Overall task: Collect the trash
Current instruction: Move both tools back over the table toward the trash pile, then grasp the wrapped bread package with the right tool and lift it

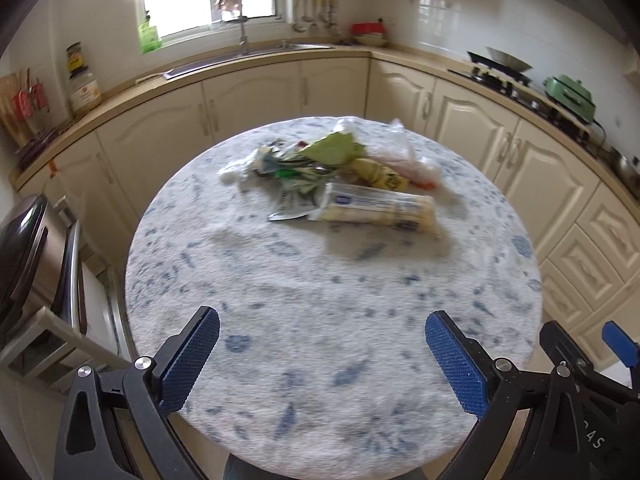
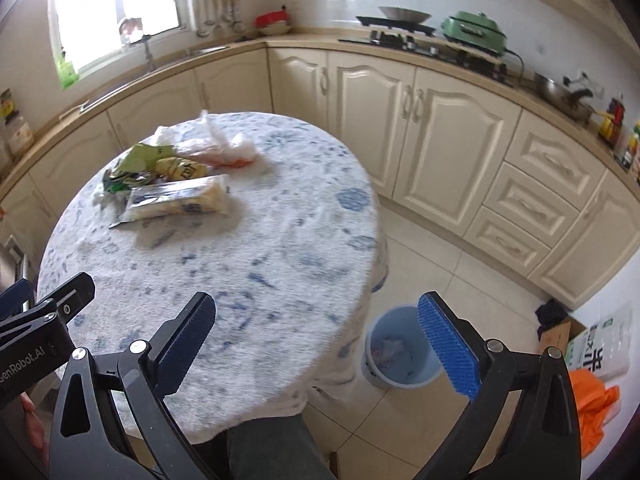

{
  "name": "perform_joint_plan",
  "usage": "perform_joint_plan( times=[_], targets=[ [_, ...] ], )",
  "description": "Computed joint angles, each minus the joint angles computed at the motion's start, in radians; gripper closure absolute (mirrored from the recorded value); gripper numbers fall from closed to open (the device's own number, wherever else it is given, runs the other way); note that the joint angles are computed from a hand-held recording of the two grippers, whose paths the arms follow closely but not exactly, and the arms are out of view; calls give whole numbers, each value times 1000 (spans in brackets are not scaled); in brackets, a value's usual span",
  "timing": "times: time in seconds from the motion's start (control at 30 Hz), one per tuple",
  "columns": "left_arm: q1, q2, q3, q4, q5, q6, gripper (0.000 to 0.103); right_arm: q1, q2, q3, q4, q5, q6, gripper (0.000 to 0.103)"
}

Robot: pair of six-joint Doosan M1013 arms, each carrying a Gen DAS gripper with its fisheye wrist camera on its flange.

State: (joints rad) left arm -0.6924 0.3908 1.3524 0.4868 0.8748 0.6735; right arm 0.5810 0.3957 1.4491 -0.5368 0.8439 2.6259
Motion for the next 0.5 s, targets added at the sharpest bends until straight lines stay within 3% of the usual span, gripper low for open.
perform_joint_plan(
  times=[0.27, 0.5],
  targets=[
    [48, 15, -5, -41, 25, -17, 1, 10, 69, -98, 45, -10, -151, 0],
    [97, 76, -66, -72, 62, -15, 2, -1, 154, -205, 131, -48, -376, 0]
  ],
)
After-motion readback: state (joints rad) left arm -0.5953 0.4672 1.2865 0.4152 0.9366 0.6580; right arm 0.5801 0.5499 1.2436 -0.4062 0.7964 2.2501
